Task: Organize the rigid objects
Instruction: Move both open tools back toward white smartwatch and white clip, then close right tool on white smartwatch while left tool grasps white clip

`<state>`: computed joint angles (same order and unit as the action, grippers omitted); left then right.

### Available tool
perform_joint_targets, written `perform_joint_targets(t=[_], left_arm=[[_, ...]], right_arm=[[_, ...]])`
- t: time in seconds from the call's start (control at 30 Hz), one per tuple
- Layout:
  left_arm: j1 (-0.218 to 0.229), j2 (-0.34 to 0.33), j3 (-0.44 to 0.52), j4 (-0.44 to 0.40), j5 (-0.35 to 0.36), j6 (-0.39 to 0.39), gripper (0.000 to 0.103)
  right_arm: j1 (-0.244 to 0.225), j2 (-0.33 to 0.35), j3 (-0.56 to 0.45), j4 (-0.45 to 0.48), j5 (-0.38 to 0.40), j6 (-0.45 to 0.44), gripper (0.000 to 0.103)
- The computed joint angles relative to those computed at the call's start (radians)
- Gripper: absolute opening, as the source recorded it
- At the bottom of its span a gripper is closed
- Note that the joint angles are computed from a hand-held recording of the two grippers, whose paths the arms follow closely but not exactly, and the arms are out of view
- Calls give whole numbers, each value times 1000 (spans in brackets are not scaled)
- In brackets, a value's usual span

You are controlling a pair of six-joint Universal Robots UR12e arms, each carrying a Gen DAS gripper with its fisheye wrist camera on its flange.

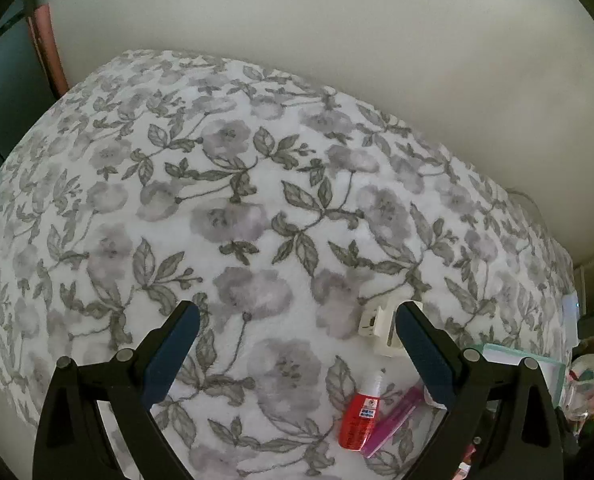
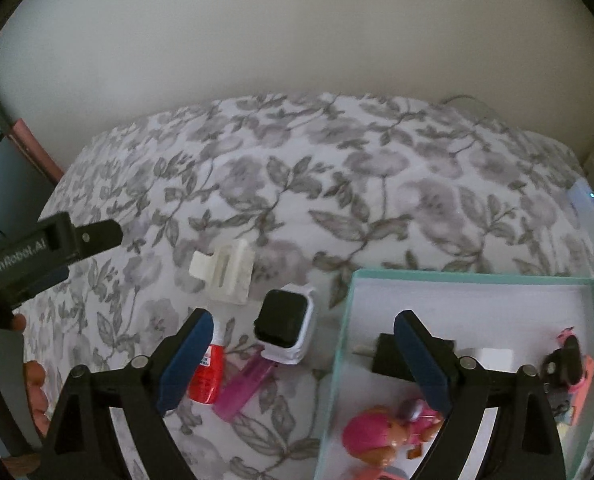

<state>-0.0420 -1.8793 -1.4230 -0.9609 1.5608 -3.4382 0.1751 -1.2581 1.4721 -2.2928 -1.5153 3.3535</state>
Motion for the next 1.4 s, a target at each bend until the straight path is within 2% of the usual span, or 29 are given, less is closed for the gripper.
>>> perform_joint_targets(t=[0.23,0.4,0.57,0.7,1.13,1.2,1.23,1.4], left_arm=[[-1,-17,14,-42,-28,20,98],[-4,-25,18,-53,-46,32,98],[-3,-35,22,-70,-60,31,98],[-2,-42,22,-76,-80,25,98],[-14,-63,16,-53,-115,16,98],[-17,-66,16,-49,-119,20,98],[-17,-68,16,-45,-122,18,98],[-17,-78,13,-34,-144,1,98]], right_arm=[[-9,7,8,-27,38,49,90],[-6,14,8,-50,48,52,75],[-3,23,1,-46,56,48,67],[-1,30,0,-50,59,44,57],[-10,46,6,-77,98,85,45],[-11,47,9,-81,98,86,37],[-12,47,10,-82,101,89,35],[-17,44,16,-89,114,84,34]])
